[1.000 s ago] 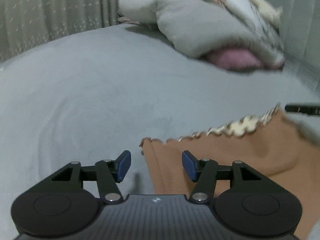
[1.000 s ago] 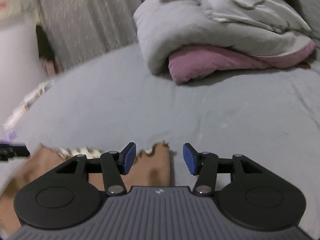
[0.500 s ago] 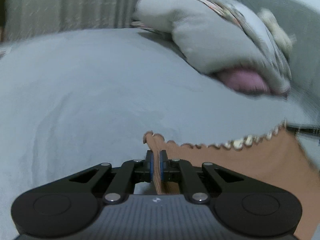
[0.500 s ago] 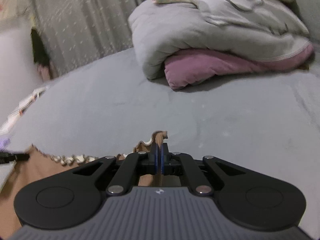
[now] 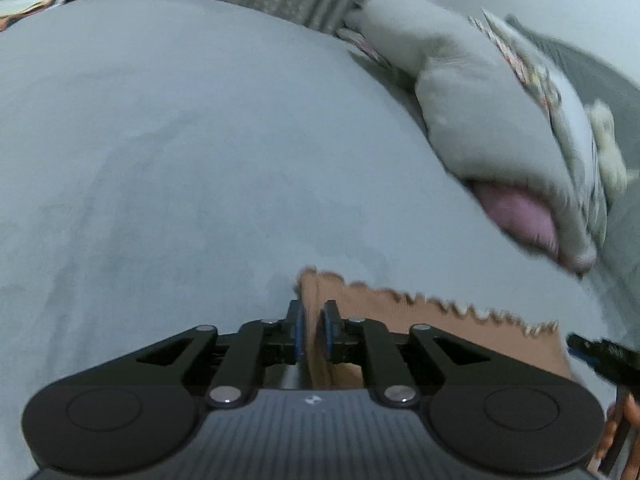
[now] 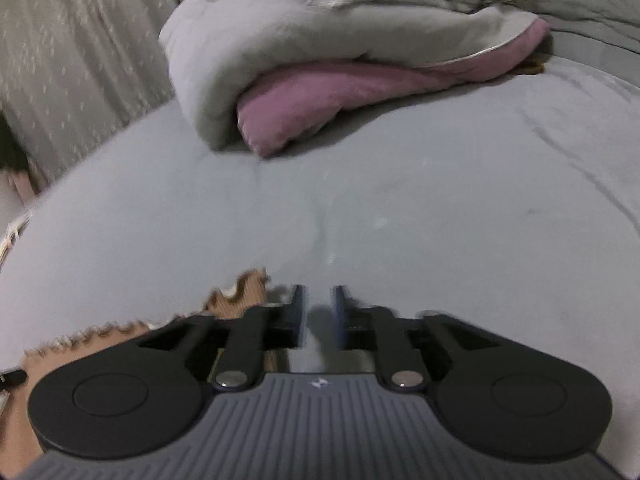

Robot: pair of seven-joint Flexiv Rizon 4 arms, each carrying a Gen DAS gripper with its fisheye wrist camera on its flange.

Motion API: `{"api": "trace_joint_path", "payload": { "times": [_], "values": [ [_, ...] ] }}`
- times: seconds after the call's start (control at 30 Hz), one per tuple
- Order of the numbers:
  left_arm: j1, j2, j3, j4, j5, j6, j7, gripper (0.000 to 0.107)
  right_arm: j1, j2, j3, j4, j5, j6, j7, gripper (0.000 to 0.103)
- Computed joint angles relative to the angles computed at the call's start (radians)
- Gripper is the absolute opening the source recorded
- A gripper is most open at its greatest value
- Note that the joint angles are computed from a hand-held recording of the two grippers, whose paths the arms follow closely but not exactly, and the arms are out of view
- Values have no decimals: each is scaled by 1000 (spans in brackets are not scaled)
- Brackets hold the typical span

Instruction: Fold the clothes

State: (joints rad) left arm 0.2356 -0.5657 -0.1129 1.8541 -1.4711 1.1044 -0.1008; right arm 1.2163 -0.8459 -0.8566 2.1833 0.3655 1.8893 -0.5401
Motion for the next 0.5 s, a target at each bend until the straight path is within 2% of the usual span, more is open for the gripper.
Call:
{"api": "trace_joint_path", "payload": {
  "times": [0.03,0.07,0.17,0.23,0.27,0.33,0.37,0.4,0.43,0.47,0.5],
  "values": [
    [4,14,6,7,-17,13,3,20,20,11,-18,16,6,4,-3,54],
    [8,36,13,25,-33,15,16,20,28,24,-24,27,8,9,-8,60],
    [18,125,51,112,-75,-21,77,25,60,115,-14,94,12,39,-52,61],
    [4,195,85,195,-80,-39,115,44,13,219,91,134,24,80,-92,63],
    [-7,234,102,246,-76,-48,130,48,-46,262,172,164,-18,129,-50,64],
    [-30,313,137,357,-60,-69,150,49,-186,304,320,235,-178,260,122,65],
    [-41,342,150,399,-55,-76,158,49,-242,319,402,245,-176,288,128,65],
    [-52,359,158,426,-59,-79,167,49,-274,329,462,253,-162,305,130,65],
    [-66,379,164,459,-72,-75,180,49,-278,347,512,252,-93,291,78,65],
    [-80,393,166,485,-94,-70,200,49,-255,364,529,247,-18,268,21,65],
    [-91,396,168,494,-116,-68,226,49,-203,385,550,242,113,246,-70,65]
  ]
}}
